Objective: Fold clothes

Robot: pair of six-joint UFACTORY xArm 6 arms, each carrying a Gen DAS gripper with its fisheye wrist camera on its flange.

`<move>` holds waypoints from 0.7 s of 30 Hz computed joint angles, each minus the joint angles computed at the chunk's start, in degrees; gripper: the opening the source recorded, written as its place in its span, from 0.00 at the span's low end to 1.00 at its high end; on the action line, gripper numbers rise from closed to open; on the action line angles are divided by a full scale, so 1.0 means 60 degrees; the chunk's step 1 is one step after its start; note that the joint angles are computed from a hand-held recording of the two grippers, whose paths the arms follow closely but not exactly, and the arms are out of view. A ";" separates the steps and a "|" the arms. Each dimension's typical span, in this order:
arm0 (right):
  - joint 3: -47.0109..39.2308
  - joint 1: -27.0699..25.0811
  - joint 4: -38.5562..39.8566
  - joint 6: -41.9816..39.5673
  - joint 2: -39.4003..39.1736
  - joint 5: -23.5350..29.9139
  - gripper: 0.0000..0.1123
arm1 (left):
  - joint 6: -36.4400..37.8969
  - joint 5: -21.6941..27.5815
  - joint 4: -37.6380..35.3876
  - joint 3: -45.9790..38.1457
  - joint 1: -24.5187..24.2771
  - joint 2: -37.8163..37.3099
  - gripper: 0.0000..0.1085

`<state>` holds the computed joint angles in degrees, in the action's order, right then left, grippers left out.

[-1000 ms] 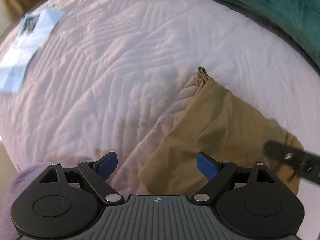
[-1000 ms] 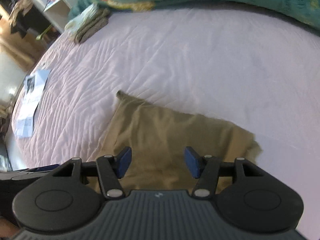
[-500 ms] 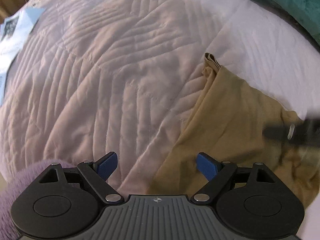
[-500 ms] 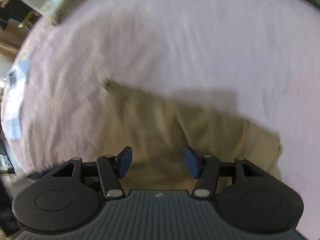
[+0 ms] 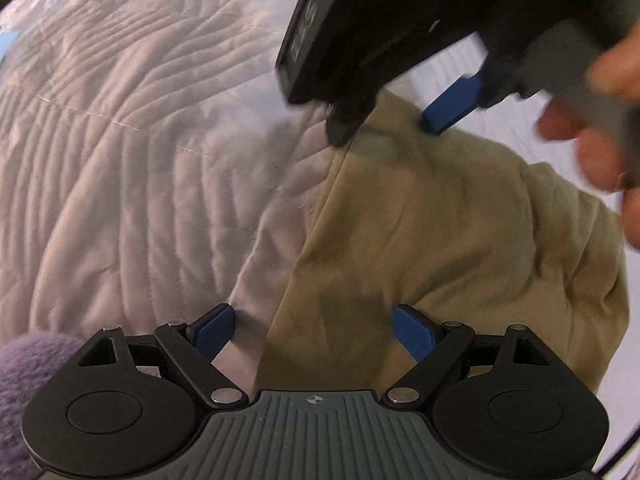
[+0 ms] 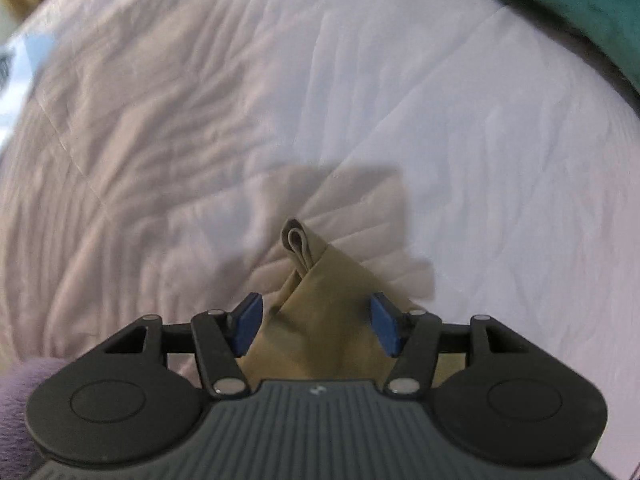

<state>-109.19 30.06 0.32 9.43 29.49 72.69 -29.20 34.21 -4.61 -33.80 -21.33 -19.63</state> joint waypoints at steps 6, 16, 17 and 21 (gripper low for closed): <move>-0.0602 0.0283 -0.0733 -0.0036 0.0735 0.0360 0.54 | 0.0328 -0.0679 -0.0329 0.0269 -0.0054 0.0044 0.80; 0.1593 -0.0228 -0.0068 0.0244 -0.0845 -0.1061 0.16 | 0.2308 -0.1890 -0.2296 0.0426 -0.0503 0.0072 0.14; 0.1784 -0.0279 0.0047 0.0297 -0.1018 -0.1190 0.15 | 0.2398 -0.1923 -0.2462 0.0460 -0.0496 -0.0011 0.13; 0.3057 -0.0570 0.0633 0.0521 -0.2098 -0.2253 0.15 | 0.2739 -0.2414 -0.2737 0.0641 -0.0814 -0.0534 0.12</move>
